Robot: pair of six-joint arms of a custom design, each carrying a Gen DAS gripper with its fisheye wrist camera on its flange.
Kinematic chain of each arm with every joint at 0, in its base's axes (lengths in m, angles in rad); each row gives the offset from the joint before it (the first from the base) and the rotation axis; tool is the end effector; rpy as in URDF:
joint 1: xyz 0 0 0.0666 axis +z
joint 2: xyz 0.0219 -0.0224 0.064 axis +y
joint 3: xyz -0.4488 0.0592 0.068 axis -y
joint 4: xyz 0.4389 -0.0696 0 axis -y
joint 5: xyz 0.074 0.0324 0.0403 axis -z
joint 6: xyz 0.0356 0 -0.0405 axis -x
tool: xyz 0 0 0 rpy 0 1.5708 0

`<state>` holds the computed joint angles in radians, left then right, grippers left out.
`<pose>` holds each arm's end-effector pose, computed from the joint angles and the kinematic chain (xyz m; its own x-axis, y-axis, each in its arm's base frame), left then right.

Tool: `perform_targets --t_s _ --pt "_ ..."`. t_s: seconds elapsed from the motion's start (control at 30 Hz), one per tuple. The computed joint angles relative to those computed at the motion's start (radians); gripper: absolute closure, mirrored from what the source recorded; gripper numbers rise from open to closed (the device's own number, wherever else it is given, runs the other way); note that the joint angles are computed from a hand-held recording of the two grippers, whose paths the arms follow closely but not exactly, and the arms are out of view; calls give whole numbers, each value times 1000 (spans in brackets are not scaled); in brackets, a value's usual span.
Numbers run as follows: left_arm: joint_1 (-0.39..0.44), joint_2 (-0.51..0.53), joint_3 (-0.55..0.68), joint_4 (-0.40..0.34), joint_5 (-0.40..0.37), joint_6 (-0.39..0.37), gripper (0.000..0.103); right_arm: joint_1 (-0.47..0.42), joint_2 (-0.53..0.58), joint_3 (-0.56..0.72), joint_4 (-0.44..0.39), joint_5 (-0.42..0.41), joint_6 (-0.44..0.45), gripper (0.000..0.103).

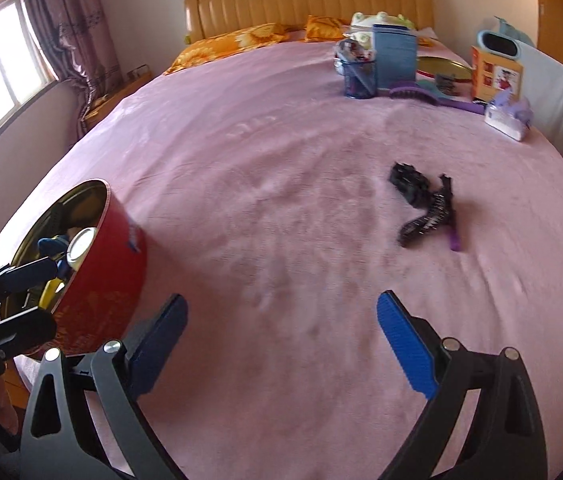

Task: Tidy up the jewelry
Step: 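Withdraw both grippers from the tin toward the black hair clips, then grasp the black hair clip bundle with the left gripper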

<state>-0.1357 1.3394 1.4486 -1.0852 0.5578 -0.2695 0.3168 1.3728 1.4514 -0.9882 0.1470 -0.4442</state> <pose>0.4727 -0.0840 0.5444 -0.6822 0.3211 -0.6568 0.6124 0.7418 -0.2734 0.4814 0.1519 0.5321 -0.7729 0.1940 -0.6041 0.1212 0.9797 0.1595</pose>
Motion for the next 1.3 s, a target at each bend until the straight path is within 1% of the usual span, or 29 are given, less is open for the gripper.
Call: perform_targets --t_s 0.1,0.17,0.23,0.3,0.37,0.43,0.5,0.6,0.67,0.7,0.77,0.87,0.9,0.93,0.97,1.07,1.13,1.17,1.2,1.23,1.27,1.3 --pt "-72 39 25 6 -54 -1 18 -51 -22 -41 17 17 -2 7" --pt "-107 76 54 8 -95 13 18 -90 -32 -69 46 23 -4 7" --pt "-139 121 94 6 -155 34 18 -128 -34 -92 76 31 -13 7" --pt "-170 180 154 -25 -197 41 18 -163 -34 -111 101 42 -13 7" --pt "-194 245 216 -45 -209 77 18 -185 -33 -126 122 71 -8 7" --pt "-222 303 268 -45 -245 112 18 -205 -30 -138 151 89 -12 7" --pt "-258 359 316 -29 -302 120 18 -223 -26 -147 179 79 -22 7" --pt "-304 432 381 -31 -365 77 18 -243 -18 -162 211 46 -4 7" --pt "-329 481 428 -49 -403 45 18 -250 -17 -179 227 36 0 7" --pt "-337 503 450 -56 -417 29 18 -253 -23 -192 247 13 -3 7" --pt "-352 541 488 -47 -460 -3 18 -270 -35 -226 291 -57 -10 7" --pt "-364 605 562 -47 -479 -53 18 -283 -33 -233 292 -102 -25 7" --pt "-369 625 586 -48 -495 -70 18 -287 -36 -237 305 -121 -27 7" --pt "-375 647 610 -56 -520 -88 18 -288 -37 -240 312 -127 -29 7" --pt "-379 668 635 -69 -529 -99 18 -289 -38 -243 315 -132 -33 7" --pt "-377 709 689 -132 -429 -140 18 -295 -35 -244 314 -145 -45 7" --pt "-379 711 684 -117 -407 -155 18 -295 -31 -244 311 -145 -48 7" --pt "-378 711 683 -106 -393 -141 20 -294 -29 -242 307 -142 -47 7" --pt "-375 715 691 -112 -372 -119 36 -292 -28 -240 305 -139 -45 7" --pt "-372 718 700 -120 -355 -98 48 -290 -28 -240 305 -138 -43 7" --pt "-372 715 697 -111 -358 -78 72 -289 -28 -242 305 -137 -42 7" --pt "-372 714 699 -114 -353 -62 78 -289 -27 -242 302 -136 -42 6"
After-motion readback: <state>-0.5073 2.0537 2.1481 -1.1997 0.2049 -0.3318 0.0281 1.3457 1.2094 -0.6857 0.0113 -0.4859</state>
